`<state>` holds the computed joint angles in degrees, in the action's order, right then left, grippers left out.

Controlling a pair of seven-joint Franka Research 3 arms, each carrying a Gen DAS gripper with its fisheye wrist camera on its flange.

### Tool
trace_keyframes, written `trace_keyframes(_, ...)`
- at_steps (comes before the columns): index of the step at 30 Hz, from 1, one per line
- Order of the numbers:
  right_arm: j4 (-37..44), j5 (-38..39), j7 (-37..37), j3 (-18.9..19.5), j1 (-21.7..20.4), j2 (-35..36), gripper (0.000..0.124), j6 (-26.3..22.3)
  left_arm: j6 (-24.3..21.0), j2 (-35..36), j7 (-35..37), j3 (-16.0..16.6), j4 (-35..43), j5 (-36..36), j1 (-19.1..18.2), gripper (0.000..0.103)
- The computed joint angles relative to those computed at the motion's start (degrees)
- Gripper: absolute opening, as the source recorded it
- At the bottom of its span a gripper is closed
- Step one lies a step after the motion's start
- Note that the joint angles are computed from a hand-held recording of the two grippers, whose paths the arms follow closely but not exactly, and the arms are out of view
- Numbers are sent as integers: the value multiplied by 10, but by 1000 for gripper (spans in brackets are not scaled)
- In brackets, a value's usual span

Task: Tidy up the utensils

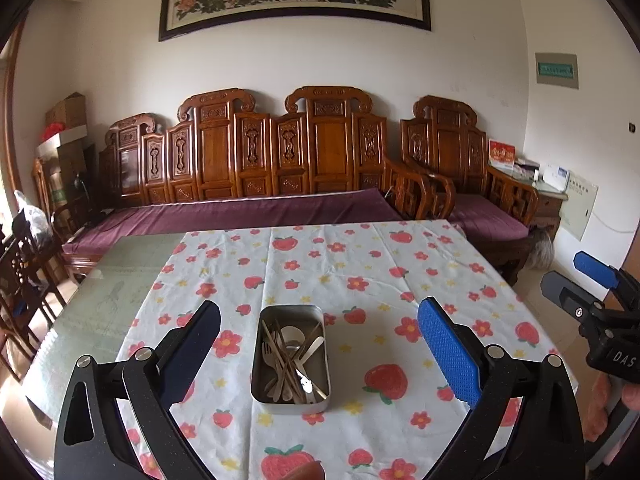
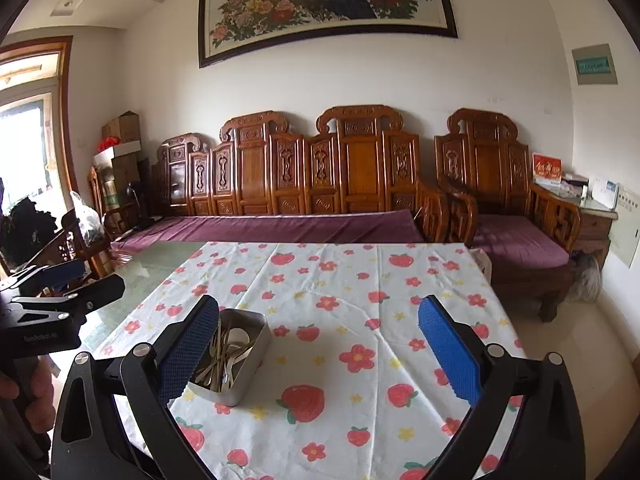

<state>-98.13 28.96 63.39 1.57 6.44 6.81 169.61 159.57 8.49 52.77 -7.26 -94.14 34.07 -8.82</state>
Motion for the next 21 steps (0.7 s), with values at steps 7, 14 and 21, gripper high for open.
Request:
trace_keyframes(7,-1,0,2,-1,2,-6,101,9,1,-12,-25,2,-6,25,-2,95)
trace_keyframes(14,2,-8,10,-3,3,-4,101,8,2,-11,-29,2,-7,34,0,95)
trace_keyframes(21,5,-17,18,-3,4,1,101,13,13,-13,-31,2,-14,37,3,95)
